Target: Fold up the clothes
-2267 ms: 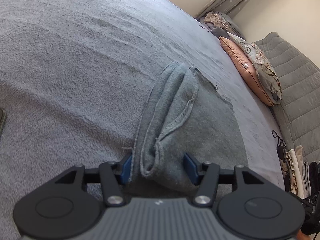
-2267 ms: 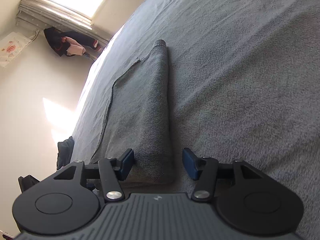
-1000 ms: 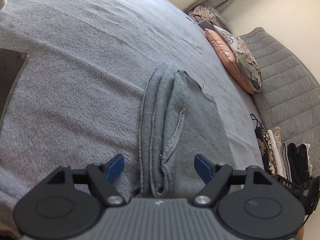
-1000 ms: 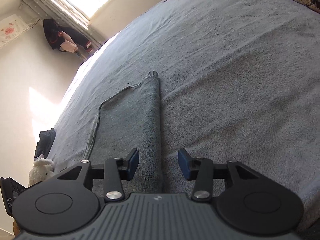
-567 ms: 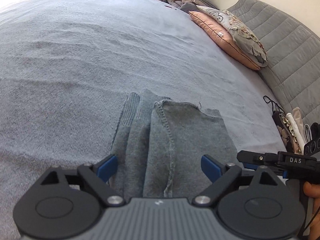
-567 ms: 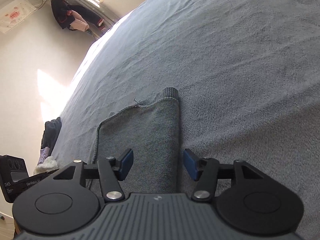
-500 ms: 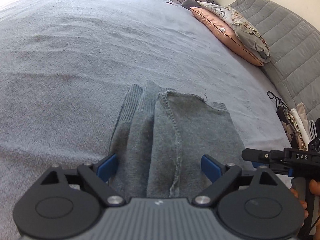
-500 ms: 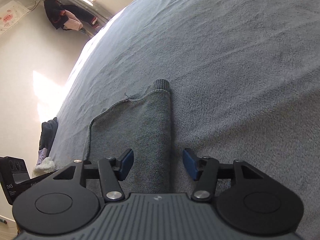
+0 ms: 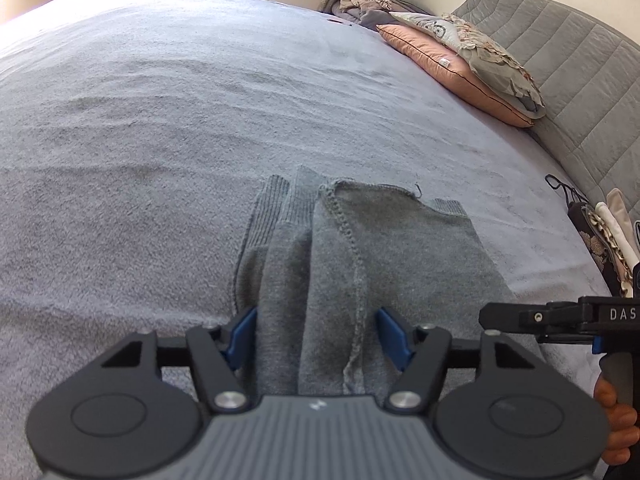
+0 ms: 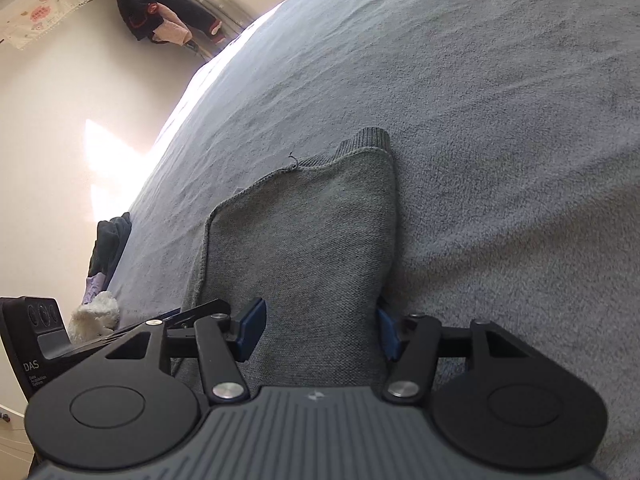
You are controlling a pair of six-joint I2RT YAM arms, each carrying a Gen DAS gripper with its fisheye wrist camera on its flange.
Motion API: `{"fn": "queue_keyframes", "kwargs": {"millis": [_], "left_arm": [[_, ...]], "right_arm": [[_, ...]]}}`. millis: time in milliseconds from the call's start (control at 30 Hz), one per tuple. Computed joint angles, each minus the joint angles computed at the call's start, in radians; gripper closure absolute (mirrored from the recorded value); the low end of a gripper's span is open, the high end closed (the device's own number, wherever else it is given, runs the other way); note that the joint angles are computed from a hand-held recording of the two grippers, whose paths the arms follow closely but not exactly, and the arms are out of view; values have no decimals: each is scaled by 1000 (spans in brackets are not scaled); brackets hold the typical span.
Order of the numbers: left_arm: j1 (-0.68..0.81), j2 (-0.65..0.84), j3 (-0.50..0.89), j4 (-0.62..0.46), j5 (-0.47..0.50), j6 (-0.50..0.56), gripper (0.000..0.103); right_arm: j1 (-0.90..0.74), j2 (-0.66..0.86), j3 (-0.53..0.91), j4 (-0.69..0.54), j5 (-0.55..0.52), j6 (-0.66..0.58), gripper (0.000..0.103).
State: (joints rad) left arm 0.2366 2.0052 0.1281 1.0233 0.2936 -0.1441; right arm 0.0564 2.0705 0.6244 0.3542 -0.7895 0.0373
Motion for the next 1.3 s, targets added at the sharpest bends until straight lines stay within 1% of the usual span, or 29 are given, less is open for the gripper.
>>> {"fn": "queue_keyframes", "kwargs": {"millis": [33,100,167,267,300,333,367,400,433,500,567,633,700,800,967,1233,1300], "left_arm": [[5,0,-2,3,7,3,47],[10,-3,-7,6,18,9,56],[9,-7,-11,9,21,11,61],[12,-4,-13,16,27,6,63],[25,-9,-14,11,43,4,65],[38,-14,-15,4,60,1,67],[51,-20,-16,-3,76,-1,71],[64,-27,-17,-10,93,-3,75],[77,-33,-18,-18,109,-6,76],[103,-39,-15,-36,140,-6,78],[119,-35,-10,-45,160,-7,79],[133,-33,-6,-54,178,-7,79],[148,-31,-1,-64,198,-7,80],[166,-23,6,-72,221,-10,80],[229,-23,27,-127,291,3,81],[239,8,31,-105,310,8,82],[242,18,35,-104,315,3,81]], "right_arm": [[4,-3,-7,12,6,1,42],[15,-9,-23,39,20,4,42],[23,-12,-37,64,30,9,42],[31,-11,-50,95,36,22,42],[31,-10,-53,103,37,27,43],[32,-11,-56,109,41,30,45],[36,-15,-59,110,48,26,47],[41,-17,-67,123,55,28,57],[46,-20,-75,138,61,29,67],[55,-19,-88,167,62,37,74],[62,-21,-98,186,59,40,74],[59,-16,-89,174,49,47,66],[51,0,-65,134,31,54,58],[45,5,-57,117,21,57,58],[17,18,-42,86,-19,67,58],[-47,57,-19,56,-91,92,58],[-41,60,-19,53,-91,81,58]]}}
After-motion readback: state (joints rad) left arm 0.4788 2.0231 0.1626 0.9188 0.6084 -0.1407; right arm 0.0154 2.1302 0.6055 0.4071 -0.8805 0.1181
